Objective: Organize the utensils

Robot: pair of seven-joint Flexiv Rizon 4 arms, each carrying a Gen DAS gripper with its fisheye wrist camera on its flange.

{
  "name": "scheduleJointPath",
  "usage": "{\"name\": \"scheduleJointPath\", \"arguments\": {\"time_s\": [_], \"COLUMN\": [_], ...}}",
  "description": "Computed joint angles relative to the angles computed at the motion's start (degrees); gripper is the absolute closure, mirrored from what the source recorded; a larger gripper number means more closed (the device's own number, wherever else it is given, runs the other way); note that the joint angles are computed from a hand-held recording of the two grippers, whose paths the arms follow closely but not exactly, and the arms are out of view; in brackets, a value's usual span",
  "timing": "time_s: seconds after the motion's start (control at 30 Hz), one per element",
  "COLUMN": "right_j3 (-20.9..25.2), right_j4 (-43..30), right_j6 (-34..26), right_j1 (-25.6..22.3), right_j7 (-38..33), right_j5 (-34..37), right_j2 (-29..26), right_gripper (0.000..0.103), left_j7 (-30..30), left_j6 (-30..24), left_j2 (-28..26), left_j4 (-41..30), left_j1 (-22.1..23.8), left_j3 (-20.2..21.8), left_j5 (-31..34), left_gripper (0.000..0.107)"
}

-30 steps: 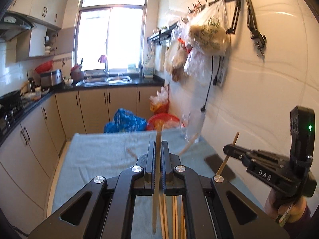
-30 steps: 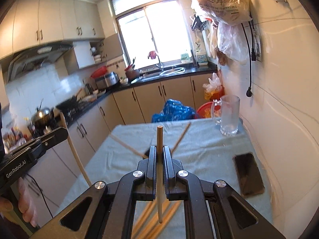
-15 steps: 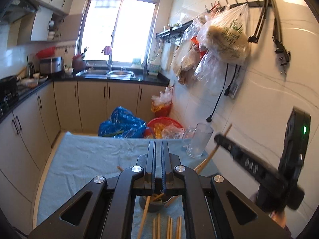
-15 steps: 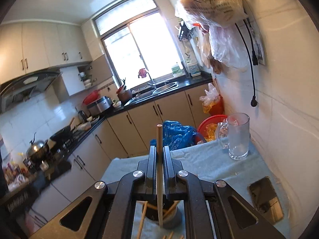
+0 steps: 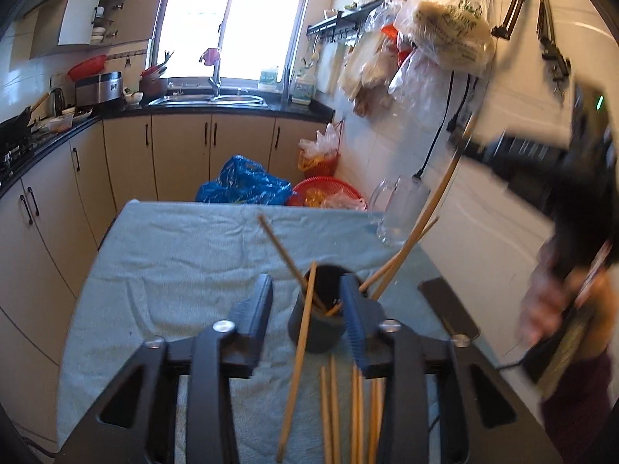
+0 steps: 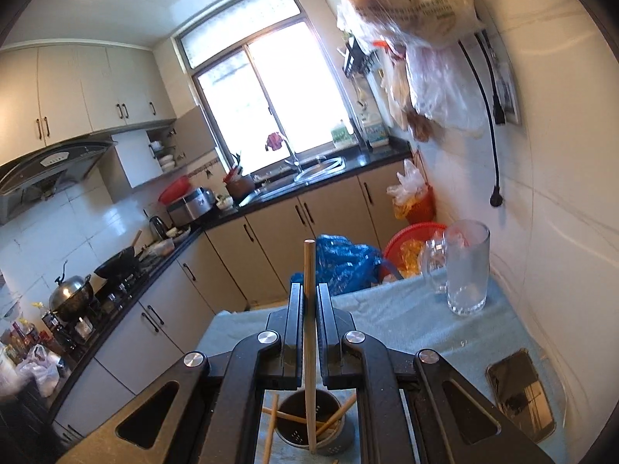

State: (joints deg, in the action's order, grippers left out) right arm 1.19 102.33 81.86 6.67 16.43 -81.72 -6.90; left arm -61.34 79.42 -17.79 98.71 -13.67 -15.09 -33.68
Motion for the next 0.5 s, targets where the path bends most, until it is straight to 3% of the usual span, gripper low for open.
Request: {"name": "scheduleJointPath", "arguments": {"time_s": [0.23,0.33,0.5], "right_j3": [0.28,0.81,0.44], "right_j4": [-2.37,-2.52,-1.68], "right_j6": [-4.06,-8.14,-7.75], "right_j1": [0.60,2.19,3.78], "right_j7": [2.64,-2.94,-11.14], "right_j5": [-3.98,-0.09,9.92], "right_j2": [-0.68,-2.15,-5.33], "right_gripper": [0.096,0.096,0.096], "left_j7": [-0.93,-2.50,-4.66], "left_j6": [-1.60,-2.80,-6.87], "left_j2": [-4.82,-7.45,-11.08], "left_j4": [-1.70,-4.13,-8.39], "left_j1": [-0.93,-1.94,-2.26], "left_j3": [0.79,2.09,2.77], "left_j5": [3.37,7.01,9.95], "left_gripper": [0.071,0.071,0.071]}}
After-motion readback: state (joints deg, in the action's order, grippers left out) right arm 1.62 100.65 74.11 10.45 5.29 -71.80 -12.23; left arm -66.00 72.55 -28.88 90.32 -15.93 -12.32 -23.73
